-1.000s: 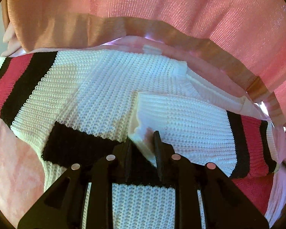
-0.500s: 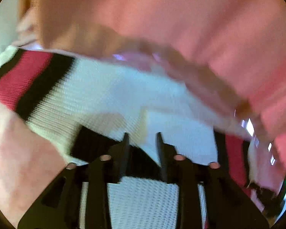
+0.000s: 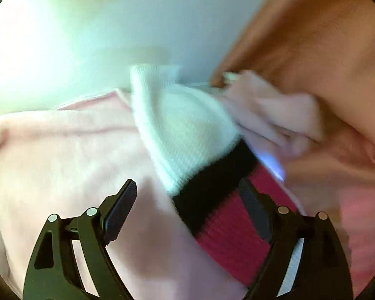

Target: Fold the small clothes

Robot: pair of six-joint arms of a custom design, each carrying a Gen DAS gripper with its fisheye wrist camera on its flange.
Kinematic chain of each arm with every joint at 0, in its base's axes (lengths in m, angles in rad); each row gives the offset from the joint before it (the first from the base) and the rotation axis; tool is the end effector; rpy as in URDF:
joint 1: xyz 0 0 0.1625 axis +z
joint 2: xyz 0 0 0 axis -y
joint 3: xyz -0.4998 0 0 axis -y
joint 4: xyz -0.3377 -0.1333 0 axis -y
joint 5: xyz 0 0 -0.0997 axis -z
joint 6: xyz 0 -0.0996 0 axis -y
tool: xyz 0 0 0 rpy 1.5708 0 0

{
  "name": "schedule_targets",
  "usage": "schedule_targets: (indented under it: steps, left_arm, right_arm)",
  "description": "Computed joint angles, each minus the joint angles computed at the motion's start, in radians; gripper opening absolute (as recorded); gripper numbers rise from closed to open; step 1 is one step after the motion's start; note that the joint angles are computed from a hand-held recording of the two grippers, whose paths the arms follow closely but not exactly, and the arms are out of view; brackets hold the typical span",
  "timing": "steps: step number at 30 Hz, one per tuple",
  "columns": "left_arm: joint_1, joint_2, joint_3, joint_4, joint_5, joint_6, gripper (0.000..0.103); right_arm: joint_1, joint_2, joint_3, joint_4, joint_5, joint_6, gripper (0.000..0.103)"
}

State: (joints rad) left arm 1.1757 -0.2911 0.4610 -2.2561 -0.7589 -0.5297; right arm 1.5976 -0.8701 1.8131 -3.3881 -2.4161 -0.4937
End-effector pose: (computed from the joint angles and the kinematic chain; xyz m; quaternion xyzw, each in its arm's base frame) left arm -0.1690 -0.9395 0.2384 -0.1602 0.8796 -0.3799 0.2373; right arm 0.0758 -0.6334 0.3053 0.0448 -0.8431 0.2897 0.4508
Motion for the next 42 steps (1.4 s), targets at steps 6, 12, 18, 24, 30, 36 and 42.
schedule_targets:
  steps: [6,12,18,24,30,36,42]
  left_arm:
    - [0.028,0.106,-0.229,0.047,-0.054,0.162,0.009]
    - [-0.076,0.064,-0.075,-0.217,-0.057,0.381,0.008]
    - [-0.234,-0.005,0.173,-0.358,-0.242,0.495,0.008]
    - [-0.342,0.021,0.321,-0.248,-0.403,0.459,0.008]
    - [-0.344,0.007,0.513,-0.184,-0.358,0.355,0.034]
    - [-0.320,-0.106,0.703,-0.378,-0.286,0.258,0.067]
    - [-0.265,-0.109,0.602,-0.302,-0.283,0.175,0.068]
  right_arm:
    - [-0.030,-0.004,-0.014,0.094,0.008,0.079,0.045]
    - [-0.044,-0.057,-0.022,0.144,0.040,0.193,0.047]
    - [-0.058,-0.145,-0.013,0.160,0.105,0.297,0.050]
    - [-0.079,-0.214,-0.006,0.208,0.140,0.385,0.053]
    - [-0.103,-0.235,-0.021,0.301,0.185,0.427,0.058]
    - [-0.108,-0.189,-0.055,0.309,0.223,0.396,0.062]
    - [-0.064,-0.116,-0.085,0.241,0.267,0.329,0.062]
